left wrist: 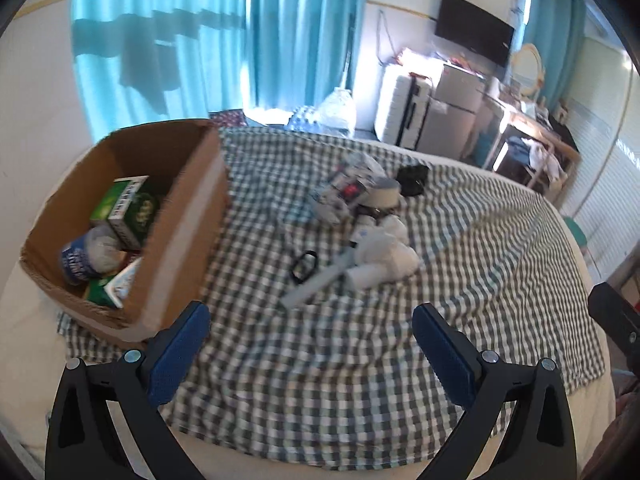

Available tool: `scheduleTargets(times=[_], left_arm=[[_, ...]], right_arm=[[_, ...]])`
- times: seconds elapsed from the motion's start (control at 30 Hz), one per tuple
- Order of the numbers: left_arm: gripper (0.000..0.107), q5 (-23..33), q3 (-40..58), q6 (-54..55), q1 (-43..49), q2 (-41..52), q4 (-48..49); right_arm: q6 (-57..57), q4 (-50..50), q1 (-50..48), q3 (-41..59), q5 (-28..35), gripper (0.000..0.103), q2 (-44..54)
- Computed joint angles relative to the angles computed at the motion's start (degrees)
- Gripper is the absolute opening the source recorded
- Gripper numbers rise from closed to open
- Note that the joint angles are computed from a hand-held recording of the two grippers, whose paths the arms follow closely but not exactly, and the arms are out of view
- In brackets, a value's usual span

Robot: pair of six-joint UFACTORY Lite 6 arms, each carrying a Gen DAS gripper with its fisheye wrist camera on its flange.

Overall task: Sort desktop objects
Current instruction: 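Withdraw both tools from the cardboard box toward the remaining items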

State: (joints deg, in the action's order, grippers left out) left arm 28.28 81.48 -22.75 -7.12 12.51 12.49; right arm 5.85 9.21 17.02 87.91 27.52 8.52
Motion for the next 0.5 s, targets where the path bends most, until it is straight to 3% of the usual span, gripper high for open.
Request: scheduleTargets(times=[0.33, 0.5], left_arm=[[0.103, 0.15, 21.42, -5.08, -5.12, 22.79, 4.16], [0.103, 1.83, 37.52, -5.28, -5.88, 37.89, 4.13]], right_arm=[[-13.10, 13.12, -9.26, -3.84, -4.42, 0.098, 7.99], [-19.99, 17.99, -11.42, 3.92, -4.98, 0.098, 18.95]])
